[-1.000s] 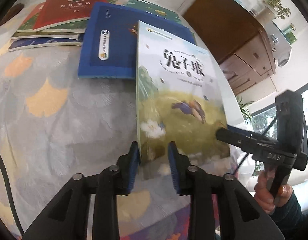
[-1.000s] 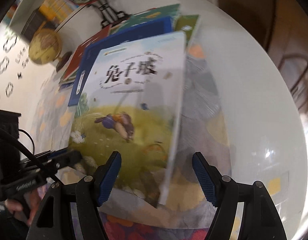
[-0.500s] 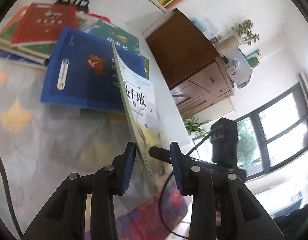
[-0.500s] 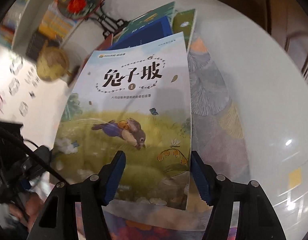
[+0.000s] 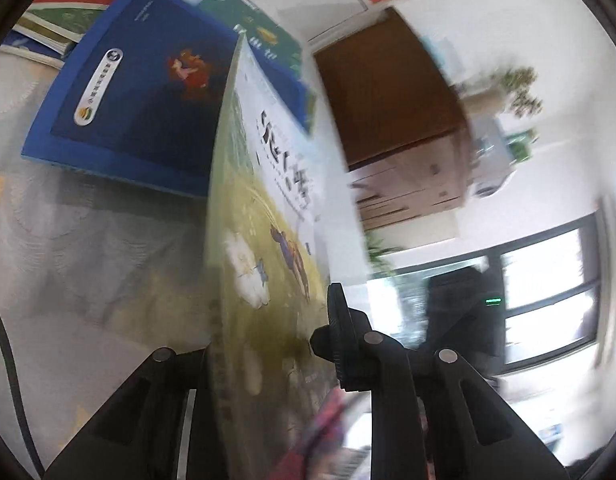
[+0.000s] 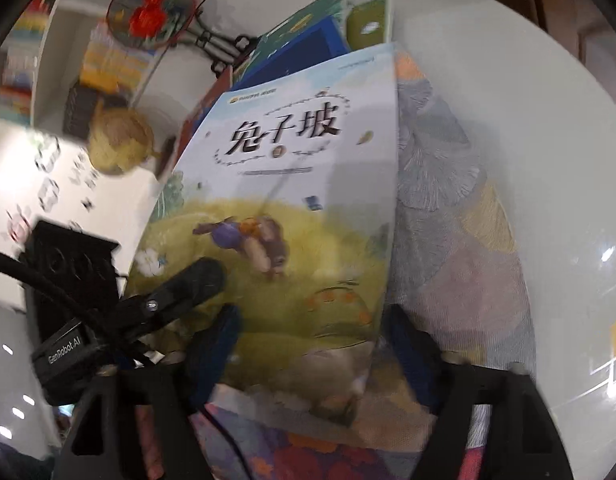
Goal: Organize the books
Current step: 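Lift the white book with the left tool and carry it toward the globe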
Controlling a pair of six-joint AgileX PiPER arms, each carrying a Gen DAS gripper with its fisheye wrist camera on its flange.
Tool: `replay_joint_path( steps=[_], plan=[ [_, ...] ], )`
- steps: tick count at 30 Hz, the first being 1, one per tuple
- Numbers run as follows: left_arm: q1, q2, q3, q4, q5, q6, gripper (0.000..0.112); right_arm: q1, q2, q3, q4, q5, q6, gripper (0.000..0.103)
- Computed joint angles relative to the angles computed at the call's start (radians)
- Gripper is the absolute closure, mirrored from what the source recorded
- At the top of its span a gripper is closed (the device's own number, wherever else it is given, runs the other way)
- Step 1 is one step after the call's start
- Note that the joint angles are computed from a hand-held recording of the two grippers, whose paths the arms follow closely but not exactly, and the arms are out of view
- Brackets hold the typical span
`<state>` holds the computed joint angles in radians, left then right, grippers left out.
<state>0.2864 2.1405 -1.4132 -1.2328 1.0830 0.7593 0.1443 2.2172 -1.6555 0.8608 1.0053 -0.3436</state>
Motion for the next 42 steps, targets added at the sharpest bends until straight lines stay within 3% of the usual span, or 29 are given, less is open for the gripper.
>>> replay_joint_path(
  steps=[2, 5, 7, 8, 9, 11, 16, 23, 25, 27, 33, 39, 42],
  plan=[
    [0.020, 0.022, -0.024, -0.026, 0.071, -0.020, 0.094, -0.046, 0.018, 0.015, 0.102, 0.040, -0.059, 0.013],
    [0.030, 0.036, -0.025, -0.039, 0.112, -0.045, 0.094, -0.090, 0.057, 0.041, 0.271, 0.088, -0.126, 0.015],
    [0.020, 0.030, -0.028, 0.013, 0.087, -0.072, 0.091, -0.093, 0.079, 0.044, 0.355, 0.103, -0.153, 0.043],
    [0.001, 0.007, -0.018, 0.088, 0.028, -0.104, 0.089, -0.085, 0.084, 0.036, 0.358, 0.102, -0.147, 0.058],
    [-0.002, -0.019, 0.004, 0.141, -0.001, -0.120, 0.088, -0.076, 0.079, 0.029, 0.331, 0.086, -0.131, 0.068],
    [-0.032, -0.063, 0.025, 0.280, -0.092, -0.187, 0.082, -0.047, 0.054, 0.024, 0.256, 0.034, -0.125, 0.077],
    [-0.068, -0.143, 0.091, 0.455, -0.229, -0.252, 0.071, 0.024, 0.032, -0.040, 0.032, -0.041, -0.037, 0.078],
    [-0.226, -0.277, 0.178, 0.757, -0.480, -0.326, 0.070, 0.160, -0.006, -0.134, -0.317, -0.119, 0.082, 0.078],
    [-0.247, -0.305, 0.183, 0.819, -0.496, -0.365, 0.071, 0.165, -0.028, -0.115, -0.333, -0.128, 0.054, 0.078],
    [-0.241, -0.328, 0.192, 0.801, -0.486, -0.336, 0.072, 0.162, -0.033, -0.123, -0.327, -0.097, 0.017, 0.078],
    [-0.208, -0.379, 0.210, 0.748, -0.487, -0.216, 0.072, 0.212, -0.086, -0.101, -0.369, -0.111, -0.010, 0.078],
    [-0.093, -0.439, 0.245, 0.646, -0.458, -0.053, 0.072, 0.302, -0.101, -0.172, -0.449, -0.085, 0.037, 0.078],
    [0.005, -0.454, 0.239, 0.585, -0.395, 0.041, 0.072, 0.354, -0.079, -0.255, -0.493, -0.060, 0.099, 0.078]
  ],
)
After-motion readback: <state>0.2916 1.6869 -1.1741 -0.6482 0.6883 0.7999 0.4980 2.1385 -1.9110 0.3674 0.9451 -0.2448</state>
